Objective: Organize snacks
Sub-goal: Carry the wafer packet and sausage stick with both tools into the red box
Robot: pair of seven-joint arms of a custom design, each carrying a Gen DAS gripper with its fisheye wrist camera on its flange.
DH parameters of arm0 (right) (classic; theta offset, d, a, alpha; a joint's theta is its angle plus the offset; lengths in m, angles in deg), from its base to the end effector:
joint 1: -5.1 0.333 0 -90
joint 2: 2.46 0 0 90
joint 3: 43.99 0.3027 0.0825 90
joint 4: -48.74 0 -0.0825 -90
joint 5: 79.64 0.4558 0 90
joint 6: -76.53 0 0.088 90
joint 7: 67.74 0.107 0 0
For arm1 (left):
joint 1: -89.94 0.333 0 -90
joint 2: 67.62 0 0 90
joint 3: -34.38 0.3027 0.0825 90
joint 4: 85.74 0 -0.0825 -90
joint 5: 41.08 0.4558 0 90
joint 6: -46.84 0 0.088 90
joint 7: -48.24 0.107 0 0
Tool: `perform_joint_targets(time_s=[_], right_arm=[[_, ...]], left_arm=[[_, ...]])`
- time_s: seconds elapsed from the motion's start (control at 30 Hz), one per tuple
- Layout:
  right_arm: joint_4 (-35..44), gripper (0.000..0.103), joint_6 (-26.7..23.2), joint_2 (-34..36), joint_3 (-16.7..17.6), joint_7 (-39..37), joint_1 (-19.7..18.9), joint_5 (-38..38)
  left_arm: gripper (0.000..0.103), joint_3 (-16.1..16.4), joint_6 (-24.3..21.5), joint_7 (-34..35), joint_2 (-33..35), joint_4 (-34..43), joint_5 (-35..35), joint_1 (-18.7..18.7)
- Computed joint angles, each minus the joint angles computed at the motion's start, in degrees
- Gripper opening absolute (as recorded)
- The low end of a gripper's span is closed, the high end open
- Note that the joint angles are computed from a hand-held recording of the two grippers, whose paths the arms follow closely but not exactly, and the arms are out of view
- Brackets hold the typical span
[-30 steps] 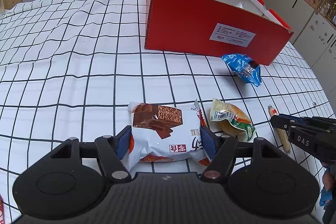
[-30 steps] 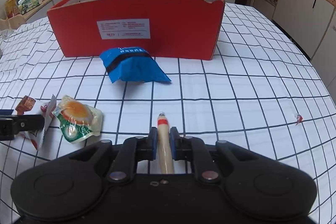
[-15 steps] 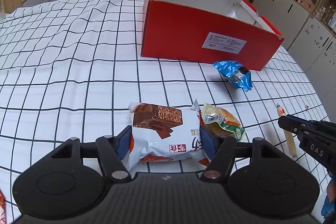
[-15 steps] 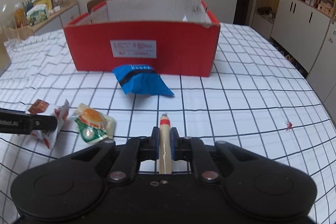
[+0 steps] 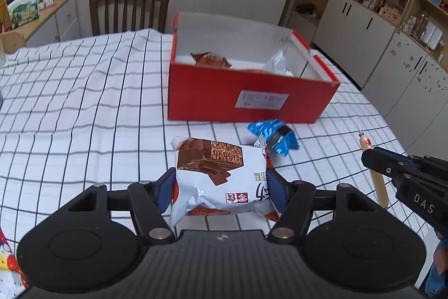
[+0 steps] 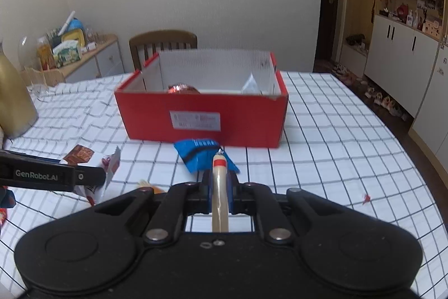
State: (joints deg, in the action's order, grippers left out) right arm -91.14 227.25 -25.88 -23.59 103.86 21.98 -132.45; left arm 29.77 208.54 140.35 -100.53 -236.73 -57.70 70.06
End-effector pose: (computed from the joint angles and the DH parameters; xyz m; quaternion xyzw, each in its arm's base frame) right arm 0.4107 0.3398 0.4507 -0.6168 0.6507 -0.3120 0.3143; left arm 0.4450 -0.1868 0.4714 -0.5758 0.7258 -0.3465 0.1471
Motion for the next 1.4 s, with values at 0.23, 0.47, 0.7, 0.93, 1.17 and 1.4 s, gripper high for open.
perform_joint_targets(time_s=[0.23,0.47,0.7,0.93,1.17,1.4], right_arm=[[1.7,0.009,0.1,-1.3,0.5,-0.4,-0.7,-1.7],[4.6,0.009,0.7,-0.5,0.4,-1.2,-1.9,-3.3],[9.1,0.009,2.5,3.2,-1.0,-2.4,-2.9,-4.7],[14.8,0.009,2.3,9.2,-3.5,-2.1,-2.6,-6.8],[20.2,0.009,2.1,15.6,-7.2,-1.0,-0.7,-8.5],[24.0,0.009,3.4,20.9,-11.2,-1.9,1.2,-8.0]], left_arm=[[0.067,-0.4,0.9,-0.1,0.0,2.6,0.9,0.2],[0.067,-0.5,1.6,0.0,2.8,7.0,1.7,0.7],[0.067,-1.3,3.3,0.1,8.1,13.0,2.7,2.0],[0.067,-4.3,5.1,-3.4,15.1,19.2,7.2,5.9],[0.067,-5.9,6.0,-6.5,21.4,24.5,11.2,8.0],[0.067,-7.0,5.6,-10.6,26.3,28.0,16.3,9.6]])
